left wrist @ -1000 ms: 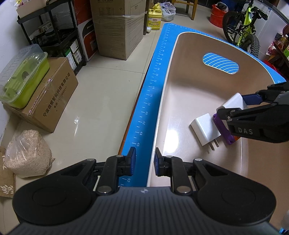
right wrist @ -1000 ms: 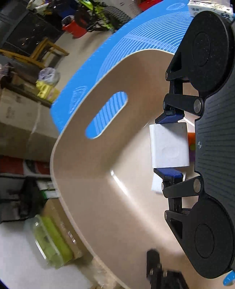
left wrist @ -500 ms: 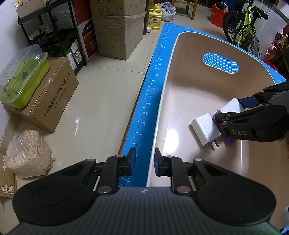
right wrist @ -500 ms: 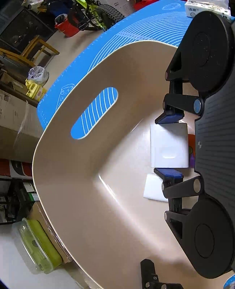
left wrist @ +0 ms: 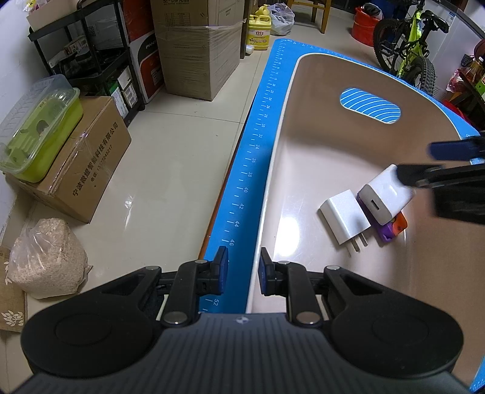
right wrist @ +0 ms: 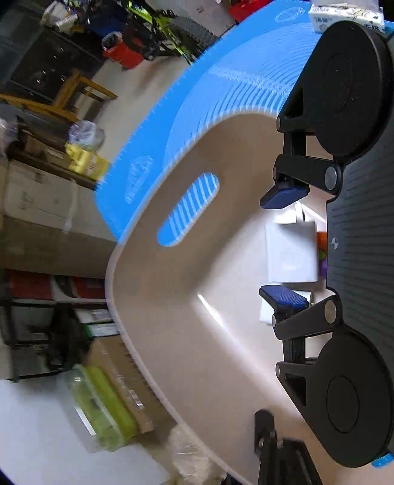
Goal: Organize rigid objects
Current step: 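Open the right gripper to release the charger onto the toy, then move the right gripper to the black remote and grasp its end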
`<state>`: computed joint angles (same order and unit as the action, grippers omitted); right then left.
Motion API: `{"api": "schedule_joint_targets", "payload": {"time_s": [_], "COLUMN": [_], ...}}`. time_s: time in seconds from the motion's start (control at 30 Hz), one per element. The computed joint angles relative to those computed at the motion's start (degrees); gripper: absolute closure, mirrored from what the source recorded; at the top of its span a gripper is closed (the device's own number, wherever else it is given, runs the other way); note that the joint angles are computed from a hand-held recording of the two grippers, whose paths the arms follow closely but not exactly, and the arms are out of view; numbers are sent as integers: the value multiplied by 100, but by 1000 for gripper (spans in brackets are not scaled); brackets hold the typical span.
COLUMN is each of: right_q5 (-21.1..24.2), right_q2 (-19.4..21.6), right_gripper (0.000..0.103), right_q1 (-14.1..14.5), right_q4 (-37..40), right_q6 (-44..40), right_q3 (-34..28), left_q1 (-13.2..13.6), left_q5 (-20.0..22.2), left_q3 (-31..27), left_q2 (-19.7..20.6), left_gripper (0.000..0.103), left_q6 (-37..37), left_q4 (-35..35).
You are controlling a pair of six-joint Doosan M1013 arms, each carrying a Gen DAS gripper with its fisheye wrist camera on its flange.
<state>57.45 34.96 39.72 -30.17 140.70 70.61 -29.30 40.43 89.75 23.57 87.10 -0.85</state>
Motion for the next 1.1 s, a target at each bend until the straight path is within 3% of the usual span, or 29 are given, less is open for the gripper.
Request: {"api": "schedule_joint_targets", "payload": {"time_s": [0.23, 0.43, 0.67, 0.83, 1.1], "right_q5": [-148, 276, 681, 697, 542], "right_q2": [-733, -1239, -1516, -1572, -1527], "right_gripper": [37, 34, 30, 29, 26], "right_q1": [200, 412, 482, 459, 393], "right_q4": [-1128, -1805, -1345, -722, -326], "right_q6": [1491, 2948, 4308, 5201, 6071], "right_q3": [882, 1555, 2183, 2532, 2762], "left_q1": [16, 16, 17, 18, 16], "left_q5": [-13, -11, -13, -13, -13], "left_q3": [20, 19, 20, 21, 20], "left_q2": [-11, -11, -11, -11, -11], "left_gripper": [80, 80, 80, 80, 80], "left_q6": [43, 43, 45, 50, 47], "left_q4": [-62, -69, -65, -68, -73]}}
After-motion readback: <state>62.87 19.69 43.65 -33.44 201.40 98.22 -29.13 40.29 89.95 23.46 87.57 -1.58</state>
